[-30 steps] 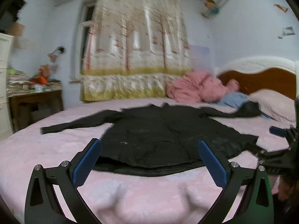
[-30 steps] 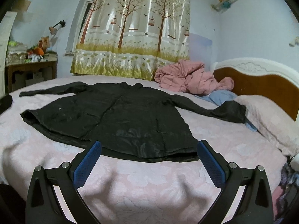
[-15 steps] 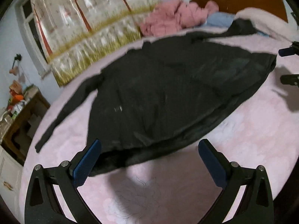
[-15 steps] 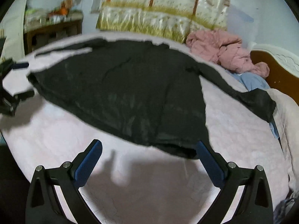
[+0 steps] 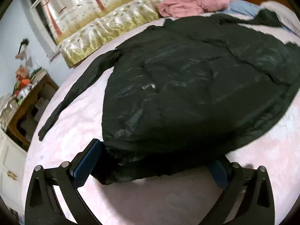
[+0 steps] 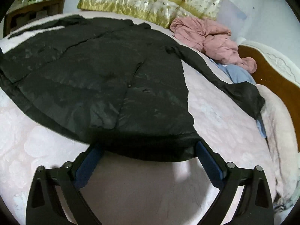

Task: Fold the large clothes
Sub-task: 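Grasp the coat hem with the left gripper while the right gripper grasps the hem beside it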

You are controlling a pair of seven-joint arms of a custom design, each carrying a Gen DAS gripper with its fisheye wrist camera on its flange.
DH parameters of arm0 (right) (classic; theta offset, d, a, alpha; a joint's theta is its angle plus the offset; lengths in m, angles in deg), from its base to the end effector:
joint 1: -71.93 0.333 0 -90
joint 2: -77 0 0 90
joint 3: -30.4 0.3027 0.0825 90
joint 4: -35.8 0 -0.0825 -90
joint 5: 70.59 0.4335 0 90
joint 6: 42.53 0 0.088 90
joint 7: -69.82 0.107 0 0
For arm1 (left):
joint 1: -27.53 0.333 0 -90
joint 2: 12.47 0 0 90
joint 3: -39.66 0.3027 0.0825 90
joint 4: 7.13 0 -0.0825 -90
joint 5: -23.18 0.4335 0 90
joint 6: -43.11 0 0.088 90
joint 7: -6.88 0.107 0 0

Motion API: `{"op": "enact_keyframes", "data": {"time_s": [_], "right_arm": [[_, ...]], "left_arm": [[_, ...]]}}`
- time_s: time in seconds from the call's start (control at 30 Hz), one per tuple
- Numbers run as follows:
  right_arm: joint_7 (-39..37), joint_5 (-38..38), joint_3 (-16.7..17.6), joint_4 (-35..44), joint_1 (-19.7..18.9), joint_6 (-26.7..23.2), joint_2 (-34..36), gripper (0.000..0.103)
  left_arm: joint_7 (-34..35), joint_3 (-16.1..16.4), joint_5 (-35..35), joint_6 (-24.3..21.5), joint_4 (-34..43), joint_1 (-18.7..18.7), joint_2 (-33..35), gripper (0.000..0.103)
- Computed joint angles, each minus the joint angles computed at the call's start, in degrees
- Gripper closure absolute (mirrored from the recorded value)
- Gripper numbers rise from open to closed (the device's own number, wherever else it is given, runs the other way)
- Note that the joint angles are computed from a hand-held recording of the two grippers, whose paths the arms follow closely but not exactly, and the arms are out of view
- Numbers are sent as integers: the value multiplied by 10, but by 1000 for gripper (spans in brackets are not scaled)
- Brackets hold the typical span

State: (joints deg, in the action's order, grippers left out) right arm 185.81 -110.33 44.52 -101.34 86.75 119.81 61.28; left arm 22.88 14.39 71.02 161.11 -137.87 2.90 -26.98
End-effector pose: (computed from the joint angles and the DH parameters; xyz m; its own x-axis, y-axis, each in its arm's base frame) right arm 0.4570 0.2937 0.4511 0.4647 -0.8141 0.3482 -0.5189 -0.5690 -0.6379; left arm 0.3688 -0.3827 0.4319 0.1553 -0.9202 -0.3592 -0.7479 0.1281 -0.6513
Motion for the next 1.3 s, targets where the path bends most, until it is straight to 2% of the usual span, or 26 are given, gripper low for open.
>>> {"op": "enact_keyframes", "data": {"time_s": [0.03, 0.07, 0.13, 0.17, 0.2, 0.3, 0.4, 0.43, 0.53, 0.63, 0.7, 0.8, 0.87, 0.93, 0.97, 1.07, 1.13, 1.2, 1.3], "right_arm": [[-1, -2, -3, -3, -2, 13, 0, 19], [7, -9, 0, -6, -7, 17, -2, 28], [51, -49, 15, -10, -33, 30, -8, 80], [70, -59, 18, -11, -41, 29, -9, 100], [69, -43, 7, -17, -35, 39, -12, 100], [66, 16, -20, -54, -29, 89, -40, 101], [99, 17, 15, -98, -79, 134, -91, 101], [104, 26, 18, -117, -85, 147, -112, 101], [87, 67, -14, -164, -58, 175, -163, 101], [78, 86, -7, -200, -61, 184, -222, 101], [65, 103, -21, -227, -44, 178, -269, 101], [20, 137, -82, -226, 15, 148, -287, 101], [-3, 162, -107, -197, 36, 139, -260, 101], [-5, 169, -75, -145, 2, 139, -204, 101], [-12, 174, -68, -123, -3, 135, -178, 101], [-19, 185, -22, -35, -37, 99, -80, 101], [-4, 165, 12, 14, -69, 78, -25, 101], [-14, 162, 5, 64, -57, 48, 31, 101], [-45, 184, -25, 112, -23, 16, 90, 101]], "left_arm": [[-6, -2, 8, 2, -3, 0, -3, 7], [-11, -6, 19, 2, -6, 0, -6, 17], [-18, -14, 35, -11, -7, -2, -8, 78], [-27, -18, 41, -15, -12, -6, -14, 86], [-35, -20, 47, -12, -17, -8, -22, 91], [-71, -39, 66, -27, -29, -16, -46, 97], [-86, -62, 83, -62, -27, -29, -55, 97], [-93, -62, 81, -61, -31, -35, -65, 98], [-124, -75, 78, -74, -45, -49, -105, 98], [-139, -91, 70, -89, -44, -58, -135, 98], [-131, -88, 53, -73, -47, -71, -160, 98], [-99, -75, 16, -59, -34, -65, -171, 98], [-95, -56, -8, -32, -37, -51, -182, 98], [-82, -35, -28, -5, -39, -29, -185, 97], [-70, -20, -40, 14, -40, -18, -180, 97], [-34, 9, -81, 58, -40, 12, -150, 97], [-3, 27, -111, 81, -35, 33, -121, 98], [27, 43, -141, 105, -31, 49, -96, 98], [45, 47, -160, 142, -39, 67, -78, 97]]}}
